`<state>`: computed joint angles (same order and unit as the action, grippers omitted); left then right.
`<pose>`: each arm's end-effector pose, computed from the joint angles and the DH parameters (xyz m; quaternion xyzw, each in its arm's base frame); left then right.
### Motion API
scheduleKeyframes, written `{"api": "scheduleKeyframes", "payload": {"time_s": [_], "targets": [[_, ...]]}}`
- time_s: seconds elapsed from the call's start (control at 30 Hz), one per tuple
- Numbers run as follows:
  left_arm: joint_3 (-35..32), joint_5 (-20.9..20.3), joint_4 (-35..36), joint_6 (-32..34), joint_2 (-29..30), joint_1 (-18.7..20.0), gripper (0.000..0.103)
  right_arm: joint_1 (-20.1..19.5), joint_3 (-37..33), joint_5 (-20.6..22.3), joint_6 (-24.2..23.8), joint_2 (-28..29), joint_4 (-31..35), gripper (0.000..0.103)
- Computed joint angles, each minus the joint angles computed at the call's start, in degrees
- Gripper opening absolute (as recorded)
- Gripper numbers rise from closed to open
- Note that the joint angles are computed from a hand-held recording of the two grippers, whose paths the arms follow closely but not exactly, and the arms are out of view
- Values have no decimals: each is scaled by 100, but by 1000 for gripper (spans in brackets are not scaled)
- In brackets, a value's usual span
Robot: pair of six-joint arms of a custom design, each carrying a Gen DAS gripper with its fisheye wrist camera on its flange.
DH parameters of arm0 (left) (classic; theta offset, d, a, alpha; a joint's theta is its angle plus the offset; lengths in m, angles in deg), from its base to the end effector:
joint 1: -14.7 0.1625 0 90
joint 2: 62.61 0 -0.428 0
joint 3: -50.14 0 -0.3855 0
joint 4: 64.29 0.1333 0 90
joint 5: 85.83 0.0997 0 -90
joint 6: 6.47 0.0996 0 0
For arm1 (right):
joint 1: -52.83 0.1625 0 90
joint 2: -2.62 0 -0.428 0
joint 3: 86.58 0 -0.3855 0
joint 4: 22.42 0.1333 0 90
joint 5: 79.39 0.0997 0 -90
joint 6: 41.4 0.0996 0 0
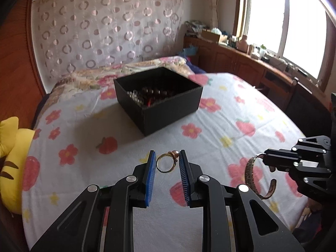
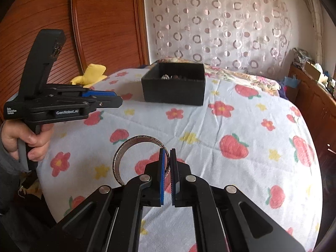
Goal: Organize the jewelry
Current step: 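Drop the gold ring into the black box with the left gripper while the right gripper drops the bangle in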
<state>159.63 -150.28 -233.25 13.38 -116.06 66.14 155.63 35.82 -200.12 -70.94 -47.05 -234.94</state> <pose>-0.2343 -0.5767 0.1426 0.4280 0.8557 -0.2264 0.1823 0.1958 -0.4900 0.1415 0.2119 -0.8559 0.3666 0.2969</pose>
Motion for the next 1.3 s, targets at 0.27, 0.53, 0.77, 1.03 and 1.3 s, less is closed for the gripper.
{"api": "scheduleKeyframes", "payload": {"time_s": [0.27,0.53,0.77,1.03,1.3], "targets": [[-114,-68,-119,22,-16,-77,21,79,-285,12,-156,-90,173,5],[-772,-49,45,77,333,-14,21,-18,-992,97,-434,-68,768,6],[-1572,-92,371,125,812,72,21,-183,-1657,289,-609,-58,1316,6],[-2459,-156,769,182,1398,193,21,-351,-2406,426,-772,96,1918,6],[-2859,-106,832,186,1615,302,59,-423,-3227,488,-1020,487,2522,6]]}}
